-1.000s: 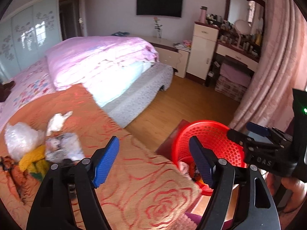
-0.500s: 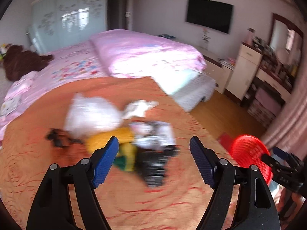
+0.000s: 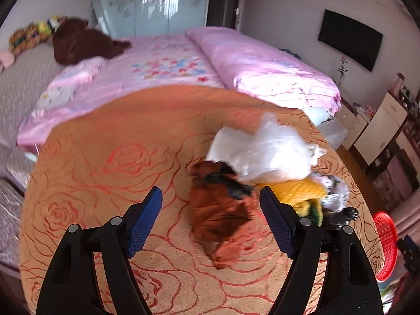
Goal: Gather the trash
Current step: 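Return both tools to the bed and grasp the brown cloth with the left tool, then grasp the black plastic bag with the right tool while the left tool holds the brown cloth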
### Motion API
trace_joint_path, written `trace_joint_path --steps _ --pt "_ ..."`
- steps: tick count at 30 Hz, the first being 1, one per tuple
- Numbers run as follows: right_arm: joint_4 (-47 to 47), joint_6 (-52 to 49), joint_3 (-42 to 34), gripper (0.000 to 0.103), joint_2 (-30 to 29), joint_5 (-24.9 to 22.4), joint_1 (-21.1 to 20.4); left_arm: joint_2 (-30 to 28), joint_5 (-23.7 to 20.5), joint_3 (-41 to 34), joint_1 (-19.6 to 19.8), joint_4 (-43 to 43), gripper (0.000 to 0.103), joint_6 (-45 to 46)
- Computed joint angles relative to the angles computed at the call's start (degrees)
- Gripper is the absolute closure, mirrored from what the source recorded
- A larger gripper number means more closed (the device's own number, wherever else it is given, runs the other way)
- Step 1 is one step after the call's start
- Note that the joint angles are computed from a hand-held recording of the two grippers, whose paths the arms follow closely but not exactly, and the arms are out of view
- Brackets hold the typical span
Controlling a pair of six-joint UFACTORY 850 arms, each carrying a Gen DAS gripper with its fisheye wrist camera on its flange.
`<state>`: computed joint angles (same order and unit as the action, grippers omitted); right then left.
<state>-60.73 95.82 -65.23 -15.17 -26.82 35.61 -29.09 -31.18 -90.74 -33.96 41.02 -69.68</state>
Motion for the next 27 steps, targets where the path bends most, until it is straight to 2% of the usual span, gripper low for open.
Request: trace_joint_path --steps 5,11,13,16,27 --pt "1.3 -1.3 -0.3 0.026 -0.5 0.1 -0.1 -2.2 1.6 -1.6 0.6 -5.8 0.029 6.2" --pt "2.1 -2.2 -0.5 0.026 -1.0 0.2 -0.1 -5.0 2.1 -3.8 0.5 -6.8 0.031 8.6" --pt "2.0 -2.2 -0.6 0.026 -1.1 0.2 0.0 -5.3 1.9 -3.6 0.6 -5.1 0.043 6.8" --pt "2.2 -2.6 -0.8 0.026 -1.3 0.2 0.2 -4.6 2.8 -2.2 0.5 -2.1 0.048 4.0" --pt "4.3 -7.2 -5.4 0.026 -4.1 1.7 2.3 -1.9 1.1 1.5 -1.0 4.7 0.053 -3.7"
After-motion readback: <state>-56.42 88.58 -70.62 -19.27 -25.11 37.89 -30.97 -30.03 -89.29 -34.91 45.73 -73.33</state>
